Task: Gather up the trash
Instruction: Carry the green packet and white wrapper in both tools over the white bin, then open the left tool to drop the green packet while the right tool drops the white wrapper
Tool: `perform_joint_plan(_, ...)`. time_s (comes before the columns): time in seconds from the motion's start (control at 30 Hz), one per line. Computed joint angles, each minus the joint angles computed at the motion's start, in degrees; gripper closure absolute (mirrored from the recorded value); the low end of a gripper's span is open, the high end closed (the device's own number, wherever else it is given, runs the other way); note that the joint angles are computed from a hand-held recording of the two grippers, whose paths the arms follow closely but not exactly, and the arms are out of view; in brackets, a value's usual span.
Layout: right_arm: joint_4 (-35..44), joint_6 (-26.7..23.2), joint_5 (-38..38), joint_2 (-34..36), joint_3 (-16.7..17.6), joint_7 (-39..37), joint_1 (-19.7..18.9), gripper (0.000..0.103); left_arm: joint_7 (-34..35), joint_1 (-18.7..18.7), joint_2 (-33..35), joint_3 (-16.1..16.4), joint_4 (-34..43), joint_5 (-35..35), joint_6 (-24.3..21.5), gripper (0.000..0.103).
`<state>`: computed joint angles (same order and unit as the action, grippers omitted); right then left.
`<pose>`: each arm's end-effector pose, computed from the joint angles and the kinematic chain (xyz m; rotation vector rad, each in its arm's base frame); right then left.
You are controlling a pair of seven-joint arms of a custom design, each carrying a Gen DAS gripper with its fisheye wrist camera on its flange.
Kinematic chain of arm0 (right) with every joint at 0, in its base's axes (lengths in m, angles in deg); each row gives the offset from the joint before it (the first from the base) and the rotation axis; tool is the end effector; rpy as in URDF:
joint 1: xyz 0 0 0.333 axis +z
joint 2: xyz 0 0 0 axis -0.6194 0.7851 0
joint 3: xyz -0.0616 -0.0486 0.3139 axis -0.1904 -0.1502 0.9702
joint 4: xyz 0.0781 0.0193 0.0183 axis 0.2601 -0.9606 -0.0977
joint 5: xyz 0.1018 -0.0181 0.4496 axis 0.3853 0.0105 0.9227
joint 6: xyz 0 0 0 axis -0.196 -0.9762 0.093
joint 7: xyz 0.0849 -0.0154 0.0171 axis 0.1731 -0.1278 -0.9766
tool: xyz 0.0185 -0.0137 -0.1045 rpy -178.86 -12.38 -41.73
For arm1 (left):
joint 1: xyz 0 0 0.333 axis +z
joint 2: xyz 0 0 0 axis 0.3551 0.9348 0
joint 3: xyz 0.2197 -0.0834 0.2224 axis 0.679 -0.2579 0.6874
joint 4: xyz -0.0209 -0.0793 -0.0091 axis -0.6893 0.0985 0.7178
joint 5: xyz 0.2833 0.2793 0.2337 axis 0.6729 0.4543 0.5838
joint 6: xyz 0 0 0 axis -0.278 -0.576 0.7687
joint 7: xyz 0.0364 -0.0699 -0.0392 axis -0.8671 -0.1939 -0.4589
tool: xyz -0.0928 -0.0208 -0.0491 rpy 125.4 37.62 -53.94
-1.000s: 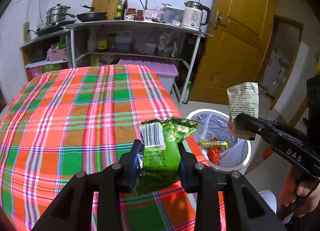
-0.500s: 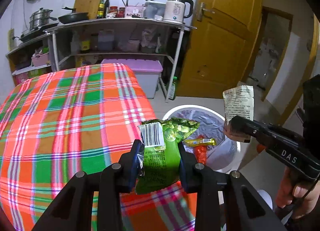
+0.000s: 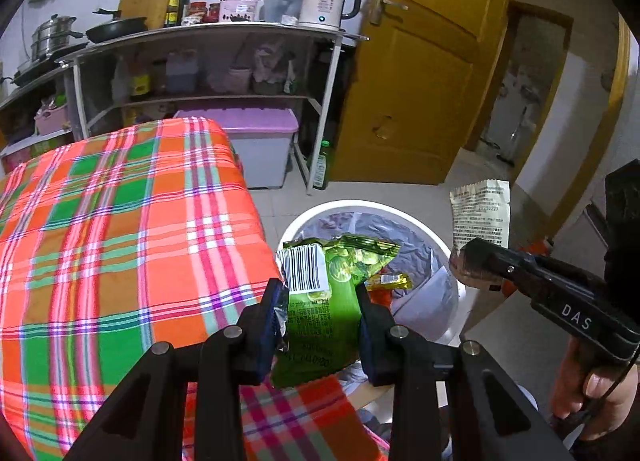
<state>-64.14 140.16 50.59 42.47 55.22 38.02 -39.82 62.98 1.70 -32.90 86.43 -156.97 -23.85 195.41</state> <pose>0.7066 0.3066 0.3922 -1.8401 1.2771 -0.2639 0.6692 -0.2003 0.3964 -1.8525 1.7331 -0.9379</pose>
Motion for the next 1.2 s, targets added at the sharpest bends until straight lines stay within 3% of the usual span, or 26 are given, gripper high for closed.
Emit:
perform_joint_plan(0.17,0.9,-0.9,-0.8,0.9,-2.6,2.1,1.6,0.100,6.0,2.7,2.3,-3.8,2.0,-5.2,-0.6,0.069)
perform_joint_plan(0.77,4.7,-5.1,-3.2,4.4,-7.9,6.6,4.9,0.100,16.9,3.1,10.6,-5.8,11.3,-16.3,-5.9,0.069)
perform_joint_plan(1.0,6.2,-6.4,-4.5,5.3,-10.4,9.2,6.6,0.100,21.2,5.2,11.8,-8.4,12.7,-20.8,-7.1,0.064)
perform_joint_plan(1.07,6.1,-6.1,-5.0,5.2,-10.9,9.8,7.0,0.091,21.9,5.6,12.0,-8.8,12.9,-22.1,-7.0,0.060)
perform_joint_plan(1.1,6.0,-5.7,-5.3,5.1,-11.1,10.1,7.2,0.077,22.4,5.9,12.0,-9.2,13.0,-22.8,-6.9,0.056)
perform_joint_plan(1.17,5.6,-5.0,-5.5,4.9,-10.8,10.2,7.0,0.059,23.3,6.5,11.9,-9.9,12.8,-24.3,-6.5,0.052)
perform_joint_plan(1.2,5.4,-4.8,-5.7,4.8,-10.7,10.3,6.9,0.059,23.5,6.5,11.8,-9.8,12.6,-24.7,-6.4,0.052)
